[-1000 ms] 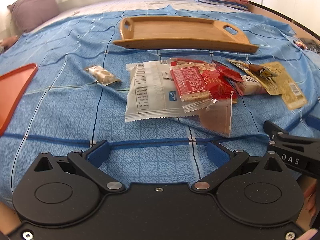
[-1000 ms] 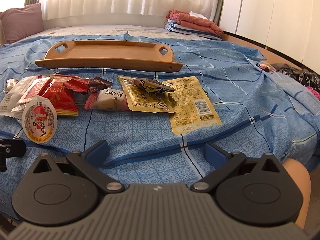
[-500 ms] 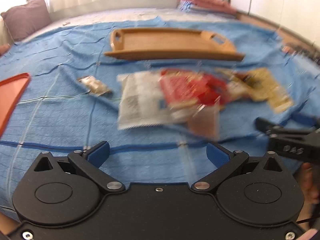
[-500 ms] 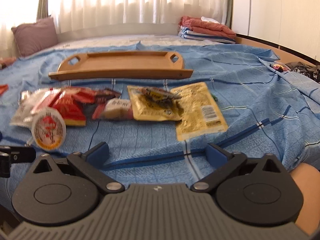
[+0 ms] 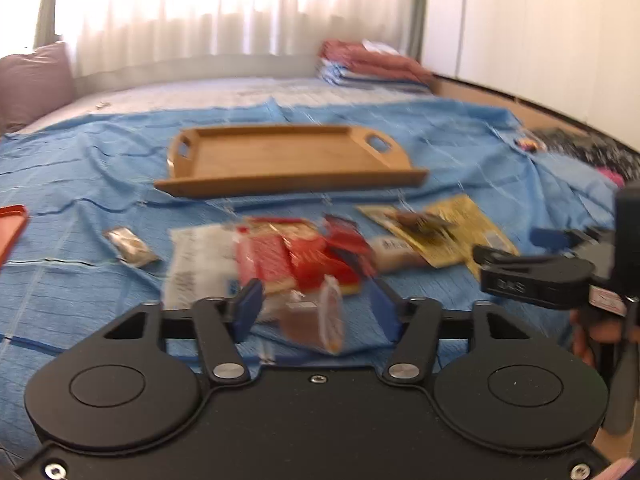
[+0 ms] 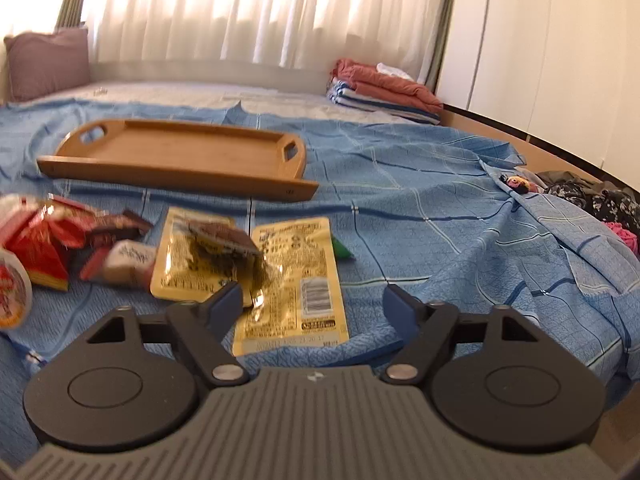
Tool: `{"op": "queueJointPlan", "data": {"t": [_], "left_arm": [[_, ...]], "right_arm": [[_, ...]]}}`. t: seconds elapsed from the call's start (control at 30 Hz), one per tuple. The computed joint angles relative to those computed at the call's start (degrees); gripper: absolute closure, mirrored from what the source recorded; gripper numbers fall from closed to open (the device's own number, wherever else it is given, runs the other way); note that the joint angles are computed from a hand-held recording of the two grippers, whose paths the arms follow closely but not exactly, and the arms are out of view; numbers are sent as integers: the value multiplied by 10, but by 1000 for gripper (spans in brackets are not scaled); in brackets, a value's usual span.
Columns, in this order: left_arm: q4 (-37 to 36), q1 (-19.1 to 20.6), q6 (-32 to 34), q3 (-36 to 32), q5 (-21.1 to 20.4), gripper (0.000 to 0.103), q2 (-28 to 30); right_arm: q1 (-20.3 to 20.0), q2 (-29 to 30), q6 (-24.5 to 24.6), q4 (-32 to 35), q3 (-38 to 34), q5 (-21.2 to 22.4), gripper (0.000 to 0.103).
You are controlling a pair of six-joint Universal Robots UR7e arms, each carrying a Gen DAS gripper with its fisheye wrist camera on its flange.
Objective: Organize snacks
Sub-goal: 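Grasp the orange jelly cup with the left gripper while the right gripper grasps a yellow sauce packet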
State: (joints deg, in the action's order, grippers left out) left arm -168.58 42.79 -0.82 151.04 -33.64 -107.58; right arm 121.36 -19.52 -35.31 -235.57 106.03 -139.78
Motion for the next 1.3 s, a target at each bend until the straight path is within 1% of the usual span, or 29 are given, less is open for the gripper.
{"op": "queueJointPlan", "data": {"t": [0.07, 0.2, 0.27, 0.37, 0.4, 0.43, 0.47, 0.5, 0.57, 0.6, 0.63, 0.67, 0.7, 0.73, 0.77, 0.8, 0.83, 0.87, 0.9, 0.93, 0.97, 1.0, 1.1, 1.13, 1.2, 1.27, 1.3], "left_arm": [[28, 2, -25, -1, 6, 51, 8], [23, 16, -43, -5, 17, 50, 28], [-4, 42, -22, -16, -4, 48, 47], [-1, 86, -17, -41, -61, 49, 67], [-7, 89, -16, -43, -66, 54, 71], [-8, 87, -19, -44, -62, 64, 74], [-2, 84, -19, -44, -64, 65, 70], [8, 82, -22, -44, -70, 67, 63], [26, 74, -32, -41, -80, 68, 47], [30, 70, -31, -39, -81, 68, 42], [34, 64, -31, -37, -78, 68, 39], [37, 59, -32, -35, -74, 68, 36], [39, 56, -33, -35, -73, 68, 34], [39, 53, -35, -36, -74, 69, 33], [37, 51, -36, -37, -76, 69, 32], [33, 50, -35, -38, -75, 69, 32], [29, 47, -34, -38, -72, 69, 33], [25, 45, -31, -38, -69, 69, 33], [21, 44, -26, -38, -67, 69, 35], [19, 45, -23, -39, -65, 69, 37], [19, 45, -24, -40, -64, 69, 38], [19, 47, -25, -40, -65, 69, 39], [20, 46, -28, -40, -63, 69, 40], [19, 45, -27, -39, -62, 69, 40], [18, 43, -24, -38, -61, 69, 38], [18, 43, -22, -39, -59, 69, 37], [17, 44, -21, -41, -58, 69, 38]], "right_arm": [[-3, 2, 3, 15, -2, -3, 24], [-9, 6, 14, 20, -6, 4, 24], [-13, 6, 17, 24, -11, 10, 24], [-25, 2, 42, 43, -14, 28, 24], [-30, -3, 62, 56, -13, 36, 24], [-34, -7, 82, 66, -11, 42, 24], [-36, -11, 97, 74, -8, 48, 32], [-35, -16, 104, 80, -4, 54, 37], [-28, -14, 96, 72, -4, 44, 52], [-24, -13, 89, 64, -2, 41, 55], [-21, -13, 81, 52, 0, 41, 62], [-18, -14, 76, 42, 3, 41, 71], [-14, -16, 74, 34, 6, 41, 75], [-11, -19, 74, 28, 8, 39, 81], [-9, -21, 73, 25, 8, 37, 83], [-6, -21, 68, 23, 5, 28, 83], [-3, -16, 58, 16, -4, 11, 78], [0, -6, 39, 2, -19, -13, 60], [1, 5, 8, -13, -37, -34, 56], [1, 11, -19, -25, -46, -42, 46], [1, 13, -33, -27, -47, -40, 37], [1, 12, -41, -16, -45, -34, 34], [0, 11, -41, 33, -42, -18, 30], [-1, 16, -39, 49, -49, -22, 28], [-3, 29, -37, 55, -66, -29, 28], [-7, 31, -22, 63, -75, -30, 27], [-8, 27, -3, 76, -75, -30, 27]]}}
